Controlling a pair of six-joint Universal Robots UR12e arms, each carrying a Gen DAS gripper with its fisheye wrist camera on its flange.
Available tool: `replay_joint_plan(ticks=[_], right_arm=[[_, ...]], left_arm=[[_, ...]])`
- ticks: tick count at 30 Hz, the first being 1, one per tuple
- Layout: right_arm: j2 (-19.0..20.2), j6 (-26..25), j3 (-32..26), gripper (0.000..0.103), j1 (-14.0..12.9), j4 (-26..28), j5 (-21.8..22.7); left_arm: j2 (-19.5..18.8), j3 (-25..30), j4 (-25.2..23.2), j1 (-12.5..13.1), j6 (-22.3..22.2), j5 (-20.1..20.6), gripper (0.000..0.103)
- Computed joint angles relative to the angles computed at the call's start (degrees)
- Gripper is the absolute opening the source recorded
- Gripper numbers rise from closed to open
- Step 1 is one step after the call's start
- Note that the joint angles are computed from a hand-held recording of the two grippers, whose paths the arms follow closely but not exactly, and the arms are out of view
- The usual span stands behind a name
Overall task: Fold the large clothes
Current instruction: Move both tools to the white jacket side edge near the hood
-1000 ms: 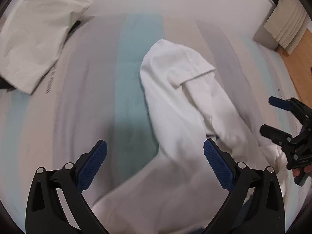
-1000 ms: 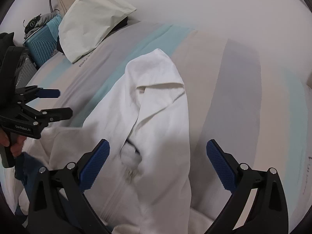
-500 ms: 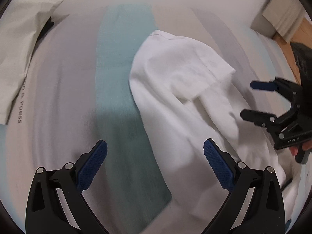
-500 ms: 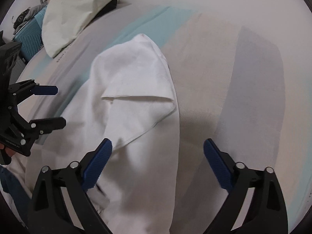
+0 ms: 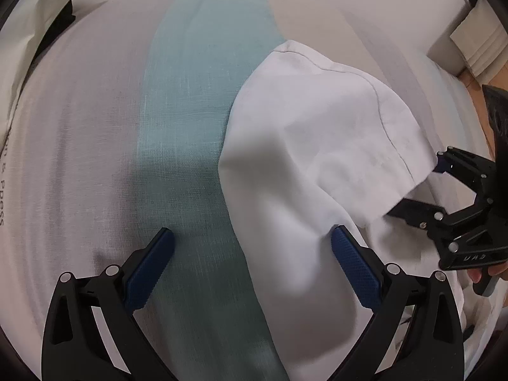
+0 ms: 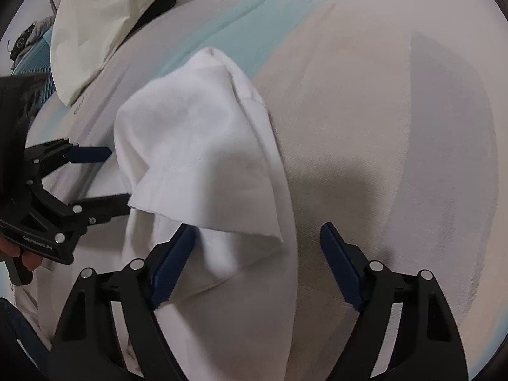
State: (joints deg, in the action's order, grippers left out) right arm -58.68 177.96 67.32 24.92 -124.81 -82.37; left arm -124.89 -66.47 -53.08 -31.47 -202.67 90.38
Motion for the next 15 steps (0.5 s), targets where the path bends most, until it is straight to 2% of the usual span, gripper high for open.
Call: replay_joint_plan(ticks=[4,8,10,12,15], right_arm=[[0.3,0.3,0.1,0.076,0.0,-0.2,0.2],[0.5,1.1,0.1,0.072,-0.1,-0.3,0.7],[0.6,0.3,0.0,0.070,0.0,0.1,0.4],[0.7,0.1,-0.3,0.068,0.0,0.2,0.0],[0.9,1.3,-0.6,0.067,0.0,-1.0,-1.2]], left_arm=[[-0.2,-0.1,0.1,-0.4,1.1,1.5,0.096],[-0.3,-0.4,1.3,-0.5,0.3,1.6,0.095],[0.0,-1.1,1.5,-0.4,1.7,2.3,0.089],[-0.1,-1.1,1.4,-1.2,3.5,5.0,0.086],[0.3,-1.9,2.6,-1.0,2.2,4.8,0.077]])
